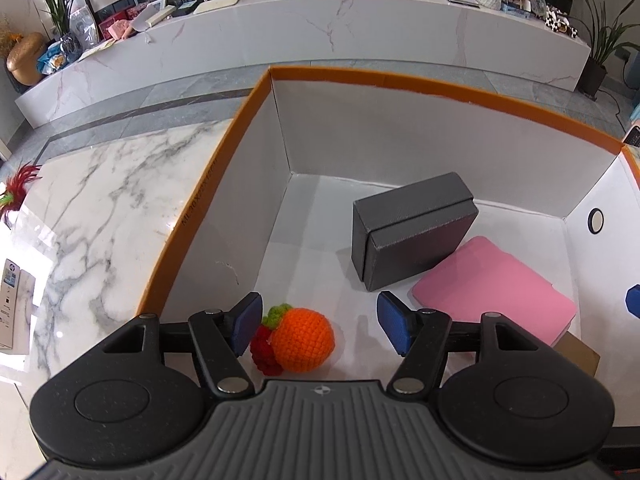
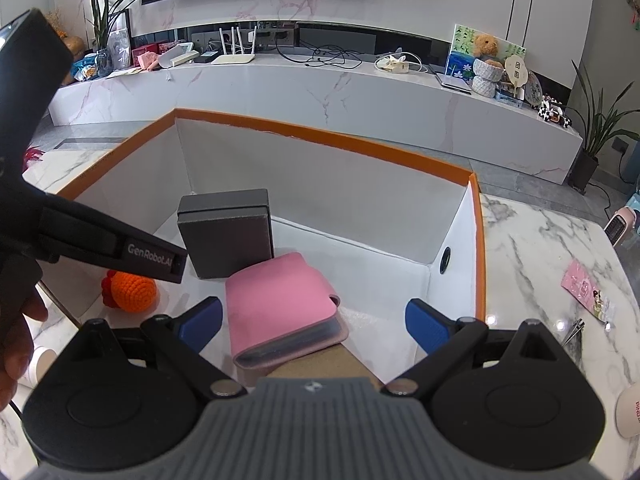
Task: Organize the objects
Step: 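Open the left tool to release the orange crocheted fruit into the box, then move both tools back toward the yellow tape measure and plush raccoon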
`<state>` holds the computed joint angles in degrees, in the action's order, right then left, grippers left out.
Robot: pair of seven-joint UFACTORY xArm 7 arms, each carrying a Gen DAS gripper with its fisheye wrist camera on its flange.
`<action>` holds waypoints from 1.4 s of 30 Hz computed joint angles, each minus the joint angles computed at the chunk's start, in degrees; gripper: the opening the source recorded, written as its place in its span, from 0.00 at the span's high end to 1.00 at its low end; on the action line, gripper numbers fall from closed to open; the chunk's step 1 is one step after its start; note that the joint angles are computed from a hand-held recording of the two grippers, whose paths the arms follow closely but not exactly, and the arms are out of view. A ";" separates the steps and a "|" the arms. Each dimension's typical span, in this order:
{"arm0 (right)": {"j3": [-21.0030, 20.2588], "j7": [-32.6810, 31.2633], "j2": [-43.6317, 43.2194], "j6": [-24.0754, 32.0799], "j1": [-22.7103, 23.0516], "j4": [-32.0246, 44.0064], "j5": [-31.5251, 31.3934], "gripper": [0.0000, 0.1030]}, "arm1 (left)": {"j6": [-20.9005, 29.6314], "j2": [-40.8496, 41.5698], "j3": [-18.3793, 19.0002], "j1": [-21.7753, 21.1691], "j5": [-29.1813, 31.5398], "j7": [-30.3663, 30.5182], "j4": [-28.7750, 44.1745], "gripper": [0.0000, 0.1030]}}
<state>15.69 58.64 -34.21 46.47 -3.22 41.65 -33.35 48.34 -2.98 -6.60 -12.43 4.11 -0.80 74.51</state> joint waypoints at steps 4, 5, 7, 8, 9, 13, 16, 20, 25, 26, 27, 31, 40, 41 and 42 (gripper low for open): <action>0.10 0.22 0.06 0.13 -0.03 0.03 -0.21 0.05 | -0.64 -0.27 0.07 0.03 -0.43 -0.06 -0.12 0.27; 0.08 0.23 0.06 0.13 0.00 0.04 -0.23 0.05 | -0.78 -0.35 0.07 0.04 -0.46 -0.13 -0.18 0.27; 0.08 0.31 0.06 0.16 -0.01 0.05 -0.30 0.05 | -1.19 -0.53 0.12 0.09 -0.69 -0.09 -0.37 0.27; 0.07 0.33 0.01 0.15 0.00 0.00 -0.34 0.05 | -1.29 -0.67 0.13 0.12 -0.79 -0.08 -0.45 0.27; 0.08 0.29 -0.08 0.26 0.05 0.00 -0.33 0.05 | -1.43 -0.76 0.17 0.15 -0.93 0.01 -0.54 0.27; 0.16 0.23 -0.02 0.53 0.10 0.15 -0.37 0.05 | -2.00 -1.00 0.11 0.23 -0.96 -0.28 -0.89 0.27; 0.36 0.38 -0.06 0.79 0.15 0.32 -0.53 0.05 | -2.08 -1.15 0.12 0.23 -1.13 -0.18 -0.95 0.27; 0.56 0.53 -0.47 1.14 0.37 0.37 -0.57 0.05 | -2.46 -1.97 0.14 0.26 -1.51 0.27 -1.59 0.27; 1.01 0.64 -1.01 1.86 0.64 0.62 -0.60 0.05 | -2.86 -3.21 0.15 0.34 -1.92 0.56 -2.41 0.28; 1.07 0.65 -1.19 1.99 0.72 0.63 -0.58 0.05 | -3.00 -3.54 0.13 0.34 -2.02 0.63 -2.63 0.28; 1.15 0.66 -1.39 2.14 0.80 0.65 -0.55 0.05 | -3.15 -3.85 0.12 0.35 -2.10 0.71 -2.86 0.27; 1.42 0.48 -2.38 2.78 1.11 0.69 -0.25 0.05 | -3.47 -5.18 0.05 0.32 -2.27 1.36 -3.68 0.28; 2.53 0.37 -4.18 4.94 1.50 1.16 0.17 0.05 | -3.72 -8.09 -0.07 0.55 -2.21 1.76 -5.07 0.27; 2.62 0.33 -4.39 5.11 1.57 1.20 0.24 0.05 | -3.79 -8.48 -0.08 0.59 -2.19 1.77 -5.30 0.27; 2.73 0.31 -4.56 5.29 1.61 1.24 0.28 0.05 | -3.96 -8.95 -0.08 0.61 -2.22 1.85 -5.64 0.27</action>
<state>18.42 58.95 -38.77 51.77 -1.61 42.89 -33.07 44.38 -11.93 -6.68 -11.81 1.88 1.05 68.87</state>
